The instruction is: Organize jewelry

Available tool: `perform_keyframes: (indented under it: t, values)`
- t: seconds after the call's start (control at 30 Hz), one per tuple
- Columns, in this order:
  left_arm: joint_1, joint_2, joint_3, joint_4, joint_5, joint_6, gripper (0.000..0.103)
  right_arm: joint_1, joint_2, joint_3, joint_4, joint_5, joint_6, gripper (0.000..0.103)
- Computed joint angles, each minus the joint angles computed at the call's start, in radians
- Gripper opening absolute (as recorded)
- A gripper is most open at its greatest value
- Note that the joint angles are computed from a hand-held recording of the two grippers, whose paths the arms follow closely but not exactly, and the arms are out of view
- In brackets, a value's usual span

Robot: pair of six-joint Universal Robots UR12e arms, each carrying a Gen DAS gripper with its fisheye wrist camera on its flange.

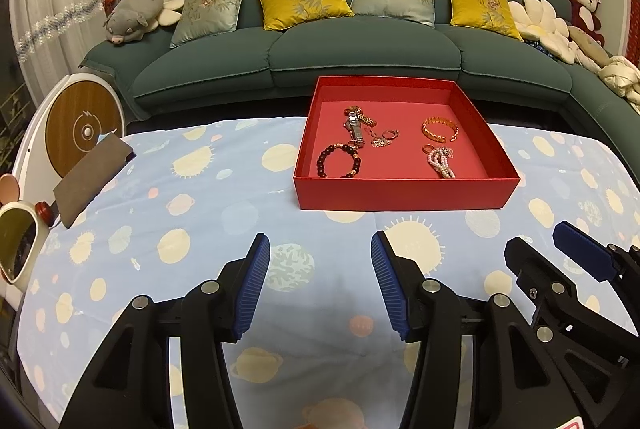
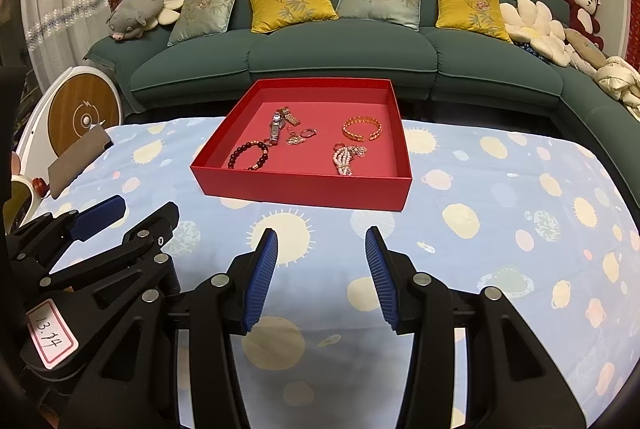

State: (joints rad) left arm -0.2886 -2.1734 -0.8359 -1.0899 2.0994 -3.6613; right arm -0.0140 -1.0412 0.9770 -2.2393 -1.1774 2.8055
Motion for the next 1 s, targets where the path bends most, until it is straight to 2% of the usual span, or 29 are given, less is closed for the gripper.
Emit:
perform_keyframes:
  t: [0.17, 0.3, 1.0]
  values:
    - [-0.004, 0.001, -0.006, 0.015, 0.020, 0.000, 0.052, 0.000, 0.000, 0.002, -0.006, -0.002, 0.003, 0.044]
    - [-0.001, 0.008, -0.017, 0.028, 0.015, -0.027, 0.059, 0.000, 0.000, 0.003, -0.008, -0.004, 0.005, 0.044]
    - [-0.005, 0.004, -0.015, 0.012, 0.045, -0.048, 0.064, 0.001, 0.002, 0.002, -0.014, -0.014, 0.007, 0.044]
